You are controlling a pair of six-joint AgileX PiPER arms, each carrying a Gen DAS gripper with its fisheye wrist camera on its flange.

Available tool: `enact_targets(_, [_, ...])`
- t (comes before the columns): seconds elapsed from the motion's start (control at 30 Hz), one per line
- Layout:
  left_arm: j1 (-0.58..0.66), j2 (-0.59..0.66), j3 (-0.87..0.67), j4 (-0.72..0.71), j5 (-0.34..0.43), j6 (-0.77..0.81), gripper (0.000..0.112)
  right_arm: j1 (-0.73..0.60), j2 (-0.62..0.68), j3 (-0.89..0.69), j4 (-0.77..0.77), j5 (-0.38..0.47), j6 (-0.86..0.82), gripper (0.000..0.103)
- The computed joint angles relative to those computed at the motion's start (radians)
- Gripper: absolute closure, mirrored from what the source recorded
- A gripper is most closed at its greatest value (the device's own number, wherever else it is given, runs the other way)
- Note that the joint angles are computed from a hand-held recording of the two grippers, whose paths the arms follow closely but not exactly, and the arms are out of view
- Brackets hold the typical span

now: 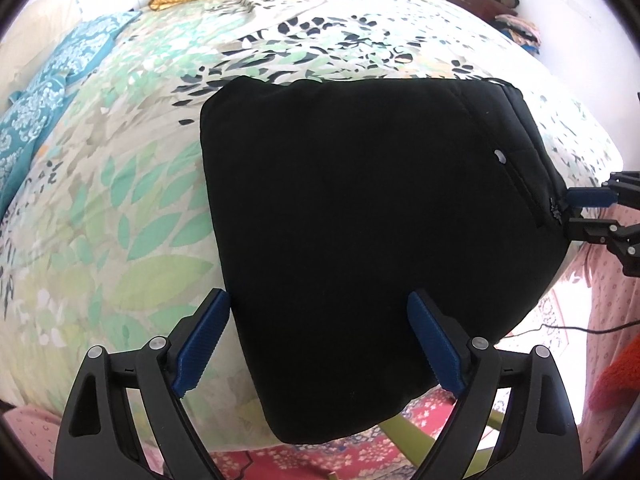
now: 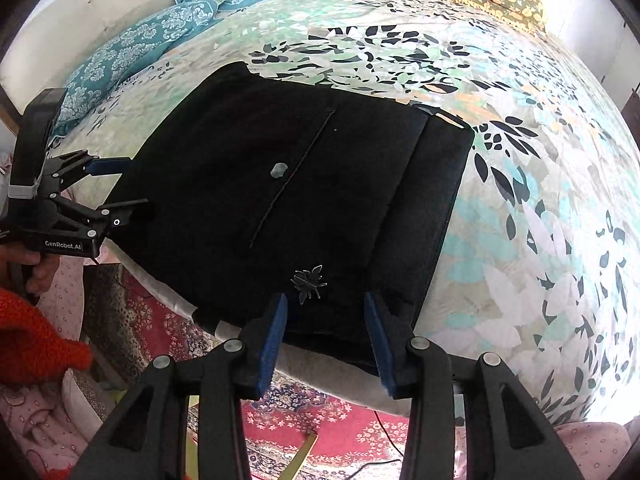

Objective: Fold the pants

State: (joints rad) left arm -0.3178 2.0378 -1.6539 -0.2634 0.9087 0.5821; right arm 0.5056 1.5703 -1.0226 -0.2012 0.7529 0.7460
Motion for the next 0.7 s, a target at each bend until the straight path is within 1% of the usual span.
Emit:
enact_targets(0.23, [0.004,0.015,-0.019,-0.004,0.016,-0.008,0.019,0.008,0.011,-0.012,-0.008,0.001,-0.002,0.053])
enact_targets(0.6, [0.014,0.028,-0.039,-0.014,0.046,-0.021,0.018,0.011,-0.002,-0.018,0.019,0.027,-0.021,0.052])
enact_targets(0.7, [0.018,0.032,-0.044,-0.020,0.058,-0.025,0.018,-0.013,-0.022,-0.006,0.080,0.023,-0.059,0.052])
